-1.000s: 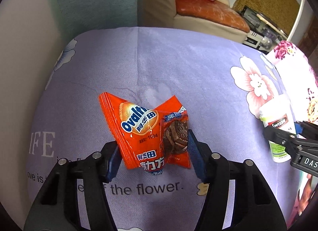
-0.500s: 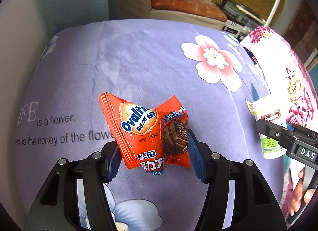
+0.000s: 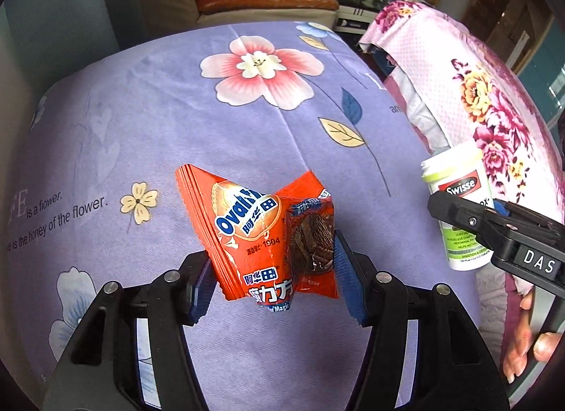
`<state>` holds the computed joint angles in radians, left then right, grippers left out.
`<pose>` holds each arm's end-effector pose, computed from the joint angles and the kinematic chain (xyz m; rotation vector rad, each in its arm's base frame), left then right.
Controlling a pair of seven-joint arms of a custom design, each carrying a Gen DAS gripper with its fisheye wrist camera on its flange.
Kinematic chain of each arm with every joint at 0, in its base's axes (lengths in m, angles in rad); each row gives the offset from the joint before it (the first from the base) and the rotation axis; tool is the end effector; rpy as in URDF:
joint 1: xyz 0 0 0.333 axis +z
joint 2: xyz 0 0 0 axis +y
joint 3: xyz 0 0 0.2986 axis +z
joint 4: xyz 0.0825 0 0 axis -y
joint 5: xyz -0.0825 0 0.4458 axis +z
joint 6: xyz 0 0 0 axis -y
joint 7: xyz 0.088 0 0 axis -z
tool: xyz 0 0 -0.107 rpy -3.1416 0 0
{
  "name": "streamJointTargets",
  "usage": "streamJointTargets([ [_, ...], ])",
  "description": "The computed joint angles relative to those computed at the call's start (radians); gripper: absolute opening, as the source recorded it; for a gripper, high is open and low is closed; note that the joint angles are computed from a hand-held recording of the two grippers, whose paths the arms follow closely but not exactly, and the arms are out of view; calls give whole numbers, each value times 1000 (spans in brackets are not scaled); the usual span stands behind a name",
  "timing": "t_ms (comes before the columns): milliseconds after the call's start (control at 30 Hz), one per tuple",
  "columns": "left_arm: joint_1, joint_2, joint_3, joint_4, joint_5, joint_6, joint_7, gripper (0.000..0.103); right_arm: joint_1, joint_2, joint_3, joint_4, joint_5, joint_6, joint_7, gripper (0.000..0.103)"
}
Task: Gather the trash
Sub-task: 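Carry the Ovaltine wrapper and pill bottle to the teal bin and open both grippers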
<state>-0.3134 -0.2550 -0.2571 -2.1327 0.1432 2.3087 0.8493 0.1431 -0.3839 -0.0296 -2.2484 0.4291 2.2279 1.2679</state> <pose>0.4862 -0.3175 0.5216 -2.0801 1.9367 -0.5624 0.5316 0.0726 0.5247 -2.0330 1.6384 -0.0307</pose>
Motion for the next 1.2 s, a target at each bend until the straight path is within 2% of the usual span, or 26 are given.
streamJointTargets([
  [567, -75, 165, -65, 200, 87, -89, -11, 61, -89, -159, -99, -132, 77, 53, -65, 53],
  [800, -127, 297, -85, 350, 143, -139, 8, 62, -154, -194, -135, -171, 88, 79, -79, 53],
  [1200, -224, 516, -81, 602, 182, -202, 74, 62, -256, -177, -180, -187, 80, 116, -86, 53],
])
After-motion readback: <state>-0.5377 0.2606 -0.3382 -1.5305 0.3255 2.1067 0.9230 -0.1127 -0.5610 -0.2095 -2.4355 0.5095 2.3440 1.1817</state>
